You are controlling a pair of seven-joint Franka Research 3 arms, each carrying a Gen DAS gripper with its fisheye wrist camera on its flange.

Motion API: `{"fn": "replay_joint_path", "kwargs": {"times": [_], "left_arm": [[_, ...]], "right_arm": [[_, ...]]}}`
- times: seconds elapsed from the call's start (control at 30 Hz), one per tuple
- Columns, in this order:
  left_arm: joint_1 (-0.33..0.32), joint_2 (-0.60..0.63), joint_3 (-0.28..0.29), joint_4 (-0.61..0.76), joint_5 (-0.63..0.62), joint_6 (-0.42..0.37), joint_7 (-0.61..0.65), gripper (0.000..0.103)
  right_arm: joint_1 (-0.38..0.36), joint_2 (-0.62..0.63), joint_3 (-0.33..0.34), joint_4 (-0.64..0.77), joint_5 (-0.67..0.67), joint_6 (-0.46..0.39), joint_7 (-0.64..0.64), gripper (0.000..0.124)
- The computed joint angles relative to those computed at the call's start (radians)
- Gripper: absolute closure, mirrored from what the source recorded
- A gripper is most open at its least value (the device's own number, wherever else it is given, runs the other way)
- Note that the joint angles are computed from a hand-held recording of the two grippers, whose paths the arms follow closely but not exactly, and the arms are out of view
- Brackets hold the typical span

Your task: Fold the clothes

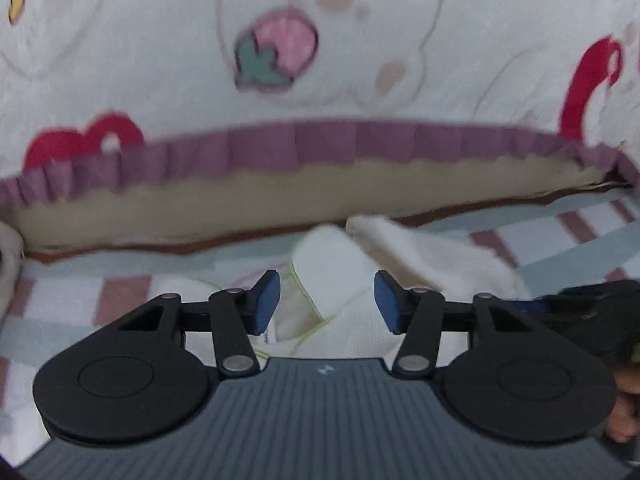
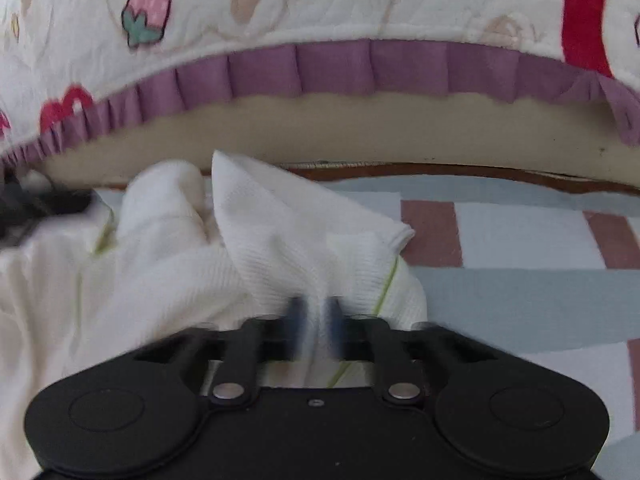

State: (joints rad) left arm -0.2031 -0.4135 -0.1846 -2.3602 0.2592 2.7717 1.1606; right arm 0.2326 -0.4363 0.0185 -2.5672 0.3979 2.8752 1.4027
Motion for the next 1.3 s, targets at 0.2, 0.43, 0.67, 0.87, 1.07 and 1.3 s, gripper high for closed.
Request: {"fn": "replay_joint_path", "kwargs": {"times": [0.2,0.43,0.67,0.87,1.07,1.3], "left_arm": [[-0.054,0.057,0.073,-0.021,-0.142,0.035,0.048,0.049],[-0.162,0.12,0.171,0.0,-0.429,0.09,0.177,0.041],[-0.066,0.101,0.046,-0.031,-0.281,0.198,0.219,0.095],[-0.023,-0.008,0.031,-0.06,-0.146,0.254,0.095,0.095],[0.049,-0.048,0.005,-0.05,-0.08,0.3,0.001,0.095],[0.216,0.026,-0.088,0.015,0.036,0.331,-0.193,0.095]], "right_arm": [[-0.122,-0.041,0.022,-0.007,-0.032,0.079,0.186,0.114],[-0.362,-0.114,0.153,-0.036,-0.215,0.121,0.399,0.116],[-0.712,-0.331,0.402,-0.12,-0.407,0.295,0.487,0.119],[-0.754,-0.402,0.323,-0.146,-0.425,0.301,0.345,0.119],[-0.765,-0.431,0.194,-0.138,-0.435,0.256,0.161,0.12],[-0.867,-0.359,0.145,-0.105,-0.481,0.305,-0.032,0.124]]}}
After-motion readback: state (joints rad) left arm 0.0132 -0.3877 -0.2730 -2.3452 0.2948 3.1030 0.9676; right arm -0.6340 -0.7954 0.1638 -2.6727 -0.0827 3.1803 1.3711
